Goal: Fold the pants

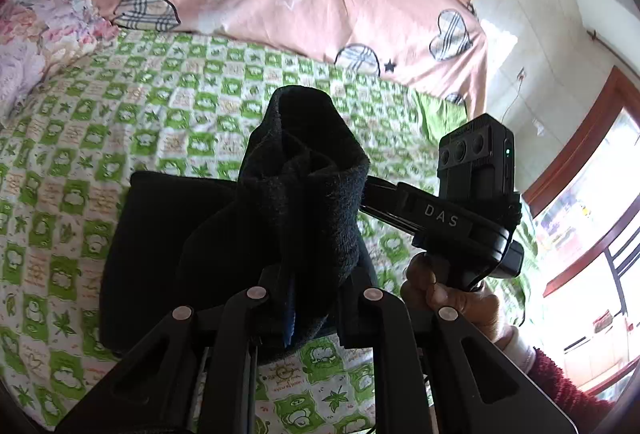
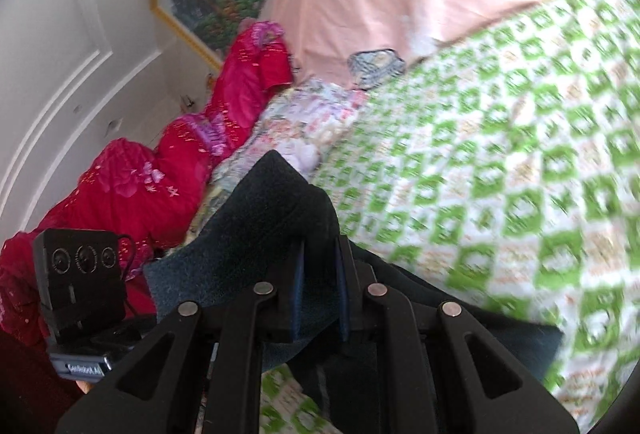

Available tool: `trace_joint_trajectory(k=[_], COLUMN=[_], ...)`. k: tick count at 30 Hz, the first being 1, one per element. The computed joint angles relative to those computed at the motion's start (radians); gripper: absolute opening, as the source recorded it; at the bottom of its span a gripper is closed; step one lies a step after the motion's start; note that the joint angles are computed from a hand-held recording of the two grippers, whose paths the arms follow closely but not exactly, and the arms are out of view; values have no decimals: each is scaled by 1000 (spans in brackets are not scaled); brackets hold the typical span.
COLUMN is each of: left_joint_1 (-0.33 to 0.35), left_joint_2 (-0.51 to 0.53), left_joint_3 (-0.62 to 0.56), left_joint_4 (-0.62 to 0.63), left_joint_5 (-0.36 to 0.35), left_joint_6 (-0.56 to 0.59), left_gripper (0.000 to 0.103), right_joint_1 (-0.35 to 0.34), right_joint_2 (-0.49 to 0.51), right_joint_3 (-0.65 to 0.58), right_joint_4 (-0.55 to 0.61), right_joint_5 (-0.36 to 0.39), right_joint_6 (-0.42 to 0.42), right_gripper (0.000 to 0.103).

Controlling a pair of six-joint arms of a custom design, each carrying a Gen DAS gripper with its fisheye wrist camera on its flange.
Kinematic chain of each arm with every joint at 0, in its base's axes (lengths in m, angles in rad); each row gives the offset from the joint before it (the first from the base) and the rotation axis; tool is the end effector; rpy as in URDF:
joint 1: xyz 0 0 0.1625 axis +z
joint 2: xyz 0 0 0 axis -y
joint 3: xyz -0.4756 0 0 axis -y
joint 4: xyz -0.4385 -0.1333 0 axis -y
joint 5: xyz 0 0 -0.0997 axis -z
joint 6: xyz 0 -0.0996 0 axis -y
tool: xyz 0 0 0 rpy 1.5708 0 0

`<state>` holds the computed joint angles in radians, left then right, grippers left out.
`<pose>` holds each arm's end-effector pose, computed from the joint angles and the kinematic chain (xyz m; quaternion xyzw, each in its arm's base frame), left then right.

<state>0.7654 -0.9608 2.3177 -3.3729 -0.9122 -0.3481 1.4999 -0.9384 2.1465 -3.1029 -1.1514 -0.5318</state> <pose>-0.2184 -0.4792 0.0957 0.1397 0.9151 -0.3471 0.1505 0.1337 -0.5711 0.0817 -0.2532 0.9321 -0.2116 0.1494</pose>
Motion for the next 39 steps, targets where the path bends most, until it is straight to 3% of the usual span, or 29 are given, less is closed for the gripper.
trace_joint_trajectory(k=[4,5,8,14,16,18,19,20,22,30,39], left_joint_1=[12,13,19,38,42,45,45,45,44,31,50], left_joint_2=[55,67,97,150,158,158,154,147,137,78,-22], left_joint_3=[-27,-33,-46,-74,-77,-74,-69,-64,-53,8,72], left_joint_4=[19,22,32,52,48,36,28,25,20,-8,-47], left_joint_5=[-11,-13,-31,-50,-58,-77,-93,-113,-139,-154,-50], left_joint_6=[9,14,35,55,58,71,79,85,93,64,-2], left_gripper=[14,14,15,24,27,41,45,52,52,55,61], right_joint_1=[-30,-35,-49,-33,-36,-39,-47,-57,-65,-12,81], right_joint_2=[-9,-13,-28,-46,-56,-70,-81,-90,-107,-124,-54], right_joint_3=[23,30,48,92,109,133,152,167,187,227,233], right_joint_4=[-33,-45,-69,-189,-232,-288,-329,-354,-378,-441,-534], right_joint_5=[-34,-48,-75,-254,-291,-319,-312,-293,-270,-334,-479], right_joint_6=[14,18,24,84,119,166,186,189,195,216,194], right_gripper=[14,7,5,6,14,53,61,63,63,68,78])
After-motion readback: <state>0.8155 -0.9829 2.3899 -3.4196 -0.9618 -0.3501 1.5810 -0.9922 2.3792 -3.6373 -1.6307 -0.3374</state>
